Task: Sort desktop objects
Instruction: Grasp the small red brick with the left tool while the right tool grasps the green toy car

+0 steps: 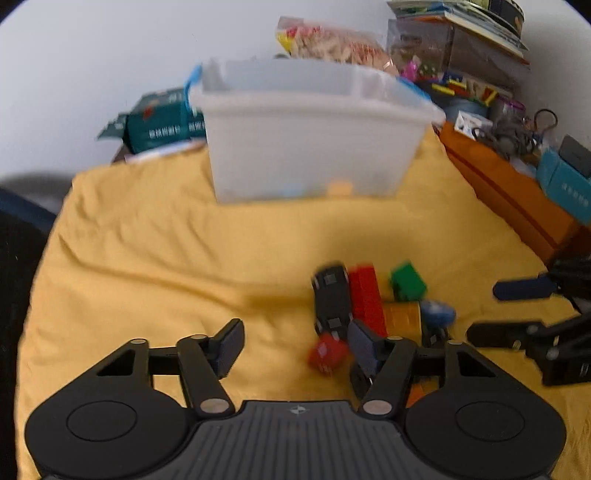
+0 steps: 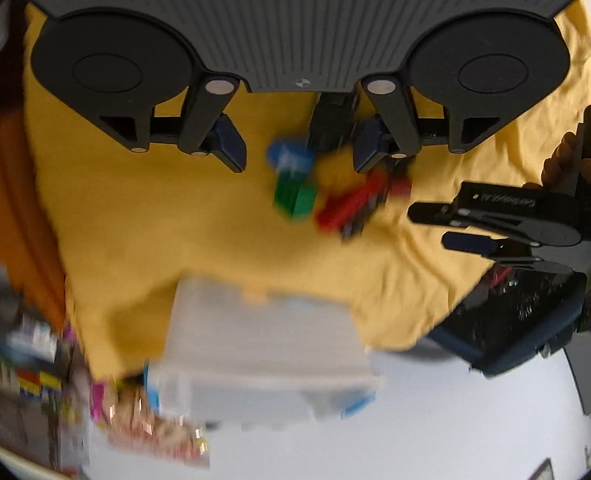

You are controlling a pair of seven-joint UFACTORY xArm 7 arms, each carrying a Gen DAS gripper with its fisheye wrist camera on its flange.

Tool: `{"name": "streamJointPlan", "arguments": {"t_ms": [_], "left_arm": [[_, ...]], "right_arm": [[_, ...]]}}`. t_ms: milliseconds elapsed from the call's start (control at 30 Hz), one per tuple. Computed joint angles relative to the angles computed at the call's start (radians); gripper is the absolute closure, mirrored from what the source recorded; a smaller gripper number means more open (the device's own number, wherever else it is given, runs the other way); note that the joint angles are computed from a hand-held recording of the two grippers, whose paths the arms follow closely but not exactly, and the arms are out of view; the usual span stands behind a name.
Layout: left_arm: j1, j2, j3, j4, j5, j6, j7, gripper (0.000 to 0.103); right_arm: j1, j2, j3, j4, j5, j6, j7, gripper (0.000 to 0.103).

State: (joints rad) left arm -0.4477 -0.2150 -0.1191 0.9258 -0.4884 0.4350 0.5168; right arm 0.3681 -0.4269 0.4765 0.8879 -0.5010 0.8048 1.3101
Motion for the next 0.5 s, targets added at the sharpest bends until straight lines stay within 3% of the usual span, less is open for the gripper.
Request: {"name": "streamJointPlan", "arguments": {"t_ms": [133,367,433,500], "left_arm": [[-0.002,0.002,-0.018,-0.051,0.034,-0.046,0.0,0.049],[-0.023,0.034,-0.019,-0.053,0.012,-0.076,-0.009,0.056],[-0.036,0.045,-0.007,-0.044,-0.027,-0.07,0.027,0.058],[-0.046,0.048,-0.004,-0.041,-0.06,-0.071,0.074,0.071]], "right_arm": [[0.003,0.042,0.021,0.006,-0.01,0.013,0.038,0.042],[0.044,0.087,0.004,0.013,-0.031,0.036,0.065,0.049],[0.057,0.092,-0.007,0.009,-0.033,0.029,0.058,0.057],[0.068,0.092,-0.012,0.006,-0.042,0.021,0.044,0.068]]}}
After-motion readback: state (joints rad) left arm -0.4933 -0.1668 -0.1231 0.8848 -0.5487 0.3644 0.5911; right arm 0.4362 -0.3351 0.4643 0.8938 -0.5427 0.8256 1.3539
